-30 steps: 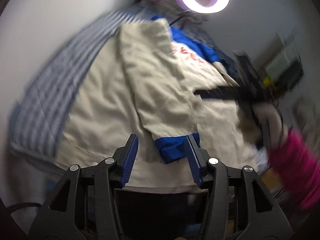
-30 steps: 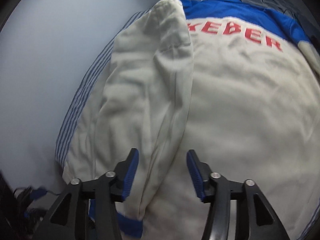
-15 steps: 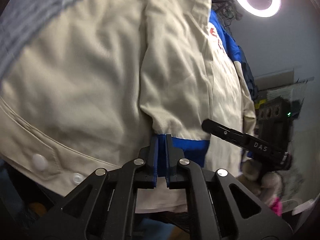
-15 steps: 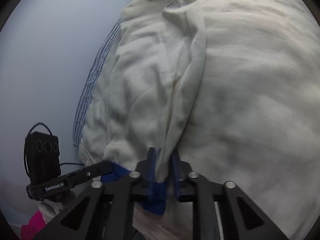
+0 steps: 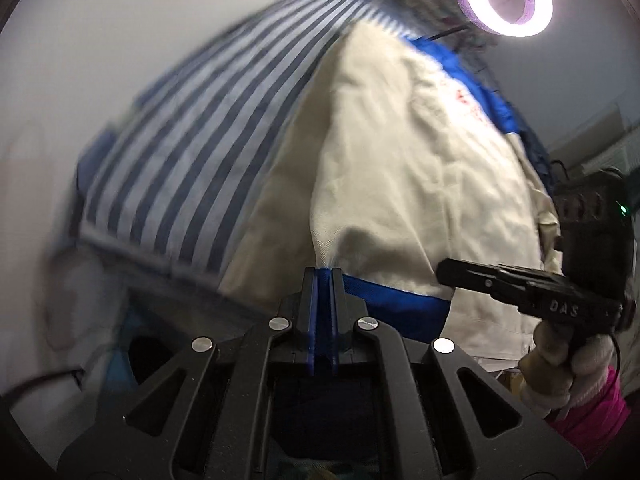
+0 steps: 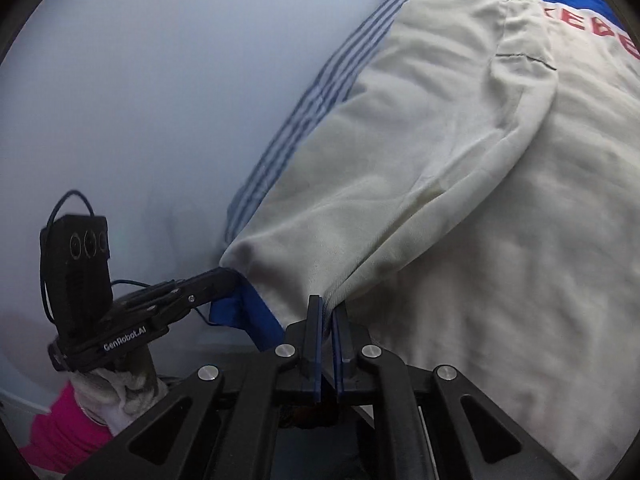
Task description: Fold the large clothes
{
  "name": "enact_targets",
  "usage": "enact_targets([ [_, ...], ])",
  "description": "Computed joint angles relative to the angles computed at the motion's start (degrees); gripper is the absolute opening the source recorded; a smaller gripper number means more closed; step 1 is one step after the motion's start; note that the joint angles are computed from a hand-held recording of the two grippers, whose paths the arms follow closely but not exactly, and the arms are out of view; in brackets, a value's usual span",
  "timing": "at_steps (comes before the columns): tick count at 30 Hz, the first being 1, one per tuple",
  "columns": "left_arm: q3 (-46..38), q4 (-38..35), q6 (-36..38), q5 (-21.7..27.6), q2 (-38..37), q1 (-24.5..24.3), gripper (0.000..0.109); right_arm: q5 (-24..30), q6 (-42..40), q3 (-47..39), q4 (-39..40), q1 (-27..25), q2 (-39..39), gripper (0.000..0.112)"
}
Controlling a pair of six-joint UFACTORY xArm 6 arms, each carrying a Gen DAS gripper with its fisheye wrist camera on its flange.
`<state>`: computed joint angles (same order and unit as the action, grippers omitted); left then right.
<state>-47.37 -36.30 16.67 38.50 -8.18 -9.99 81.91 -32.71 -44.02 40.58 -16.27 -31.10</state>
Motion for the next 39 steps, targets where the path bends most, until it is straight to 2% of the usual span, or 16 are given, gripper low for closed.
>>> enact_targets([
  [5,0.91,1.08,-0.37,-1.01,0.46,-0.82,0.002,-2.14,2.26,3.24,-3.60,2.57,-0.76,0.001],
  [9,2.63,-0.45,1.40,-3.95,-3.14,-1.55,0.002,-0.40,1.98,1.99,-1.63,0.26,-1.27,0.001],
  [14,1.55,7.23,-4.34,-3.51,1.09,-2.80,0.002,-1.93,1.23,1.87,-4.67,2.69,-1.75,0.002],
  [17,2.05,9.19,-5.29,-3.74,1.32,-2.97,0.003,-0.57,0.45,2.11,-8.39,4.18,-1.82,0.015],
  [19,2.58,9.33,-4.89,-4.34,0.05,-2.99,0.003,1.08,-1.57,0.95,-8.61,2.58,-2.30,0.034],
  [23,2.48,8.82,-6.87,-3.62,-1.63,-2.10,0.004,3.29,-7.63,-4.69,-6.05,-4.94,-1.06,0.036],
  [24,2.48,5.33,-5.25,-3.17,-2.17,-1.49,0.004,2.09,-8.71,-6.20,-5.85,-6.42,-0.24,0.036],
  [26,2.55,2.89,-4.35,-4.07,-3.20,-1.08,0.005,-1.84,-9.23,-8.99,-5.80,-7.86,1.89,0.036],
  [28,1.98,1.96,-4.20,-5.49,-3.00,-1.35,0.013,-7.48,-8.02,-11.34,-5.17,-6.88,4.98,0.035],
  [33,-1.12,1.51,-4.69,-6.78,0.12,-3.24,0.014,-20.90,-5.47,-18.79,-5.56,0.11,16.36,0.029],
  [39,-2.36,4.78,-8.60,-8.53,3.25,-4.24,0.013,-32.72,-1.27,-28.82,-7.83,9.89,32.31,0.027],
])
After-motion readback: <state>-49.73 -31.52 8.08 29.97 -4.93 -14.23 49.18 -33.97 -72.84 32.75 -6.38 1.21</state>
